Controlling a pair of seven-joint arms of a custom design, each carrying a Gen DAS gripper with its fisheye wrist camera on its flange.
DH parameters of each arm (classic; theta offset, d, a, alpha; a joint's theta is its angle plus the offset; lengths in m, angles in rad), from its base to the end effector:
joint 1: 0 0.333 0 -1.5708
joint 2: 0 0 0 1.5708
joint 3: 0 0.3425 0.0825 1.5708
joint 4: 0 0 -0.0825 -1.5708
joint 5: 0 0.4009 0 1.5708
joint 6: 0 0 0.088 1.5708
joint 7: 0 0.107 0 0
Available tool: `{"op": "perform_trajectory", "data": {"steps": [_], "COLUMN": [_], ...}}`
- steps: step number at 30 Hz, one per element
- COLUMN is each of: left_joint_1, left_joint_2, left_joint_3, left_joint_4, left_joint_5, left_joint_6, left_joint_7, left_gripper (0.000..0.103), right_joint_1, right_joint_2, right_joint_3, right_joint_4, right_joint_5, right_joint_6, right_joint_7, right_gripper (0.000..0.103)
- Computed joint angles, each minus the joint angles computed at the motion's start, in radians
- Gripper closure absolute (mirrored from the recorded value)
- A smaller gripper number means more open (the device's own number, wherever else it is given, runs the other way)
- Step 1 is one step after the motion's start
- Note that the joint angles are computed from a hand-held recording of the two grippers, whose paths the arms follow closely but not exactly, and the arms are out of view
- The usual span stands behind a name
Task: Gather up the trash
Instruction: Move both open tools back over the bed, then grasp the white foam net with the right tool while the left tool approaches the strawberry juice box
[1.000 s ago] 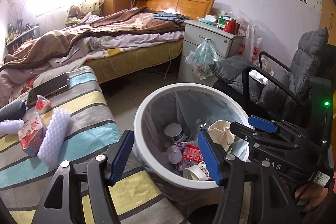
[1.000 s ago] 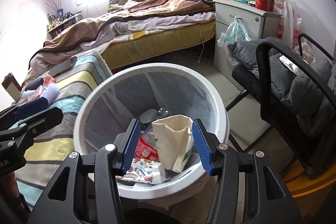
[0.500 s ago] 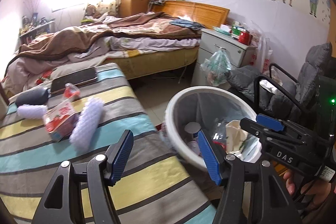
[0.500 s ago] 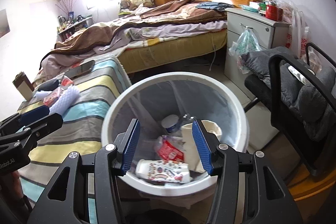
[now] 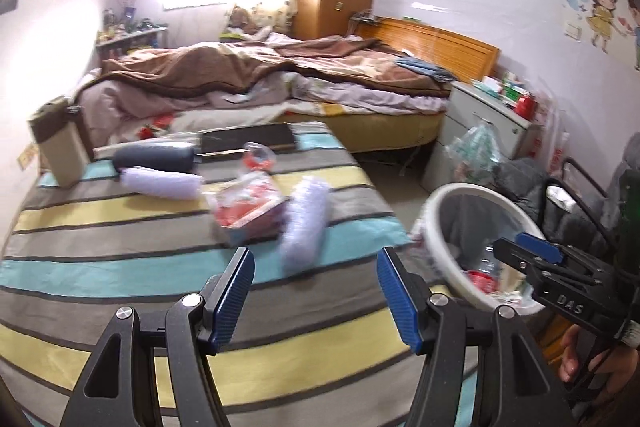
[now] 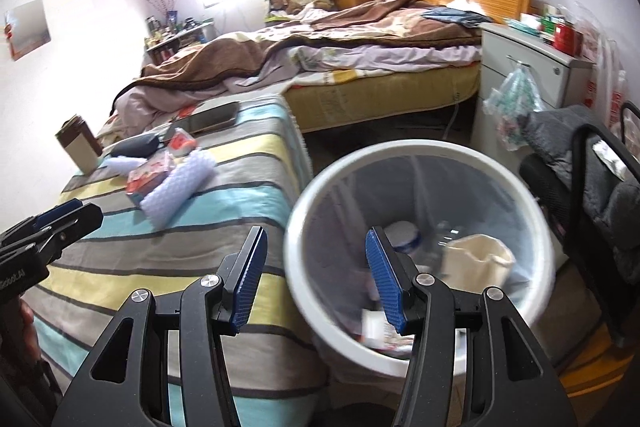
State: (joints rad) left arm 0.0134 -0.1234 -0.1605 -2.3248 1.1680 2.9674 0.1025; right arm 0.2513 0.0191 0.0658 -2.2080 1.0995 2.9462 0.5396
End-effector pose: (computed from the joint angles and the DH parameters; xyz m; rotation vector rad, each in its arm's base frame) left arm 0.5105 -0.1409 0.4617 -1.8837 1.5008 -0.8340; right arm 0.5616 0.1227 0.4437 -1.9032 1.3566 -0.4046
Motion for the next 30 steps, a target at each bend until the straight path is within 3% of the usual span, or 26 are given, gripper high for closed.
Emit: {"op": "perform_trajectory", "data": {"steps": [11,20,27,30], "left_joint_1": [0.071,0.127,0.133,0.135], "left_joint_2": [-0.007,0.011,0.045,0.062], "left_joint_3": [0.057,0.071,0.09,0.092], "left_joint_4": [-0.036,-0.043,-0.034,-0.02], "left_joint_5": [-0.071,-0.084,-0.168,-0.192], "left_joint_6": [0.055,0.093,0.13,0.139], "left_joint_7": [0.113,0.144,0.225,0.253], "left_gripper": [0.04,0.04,0.04,0.04], "right_joint_1": [0.036,0.057,0.105,0.094], "right_joint_2": [0.06,0.138,0.206,0.236], "right_joint_3": [0.034,0.062,0.039,0.044], "right_joint_4": [0.081,0.171,0.223,0.261], "right_joint_5": [-0.048,-0.136,-0.354,-0.391], "right_joint_6": [-0.066,-0.124,-0.125,-0.18], "right_joint_7": [0.051,0.177,0.372,0.417], "right_gripper": [0.049,0.049,0.048,0.048]}}
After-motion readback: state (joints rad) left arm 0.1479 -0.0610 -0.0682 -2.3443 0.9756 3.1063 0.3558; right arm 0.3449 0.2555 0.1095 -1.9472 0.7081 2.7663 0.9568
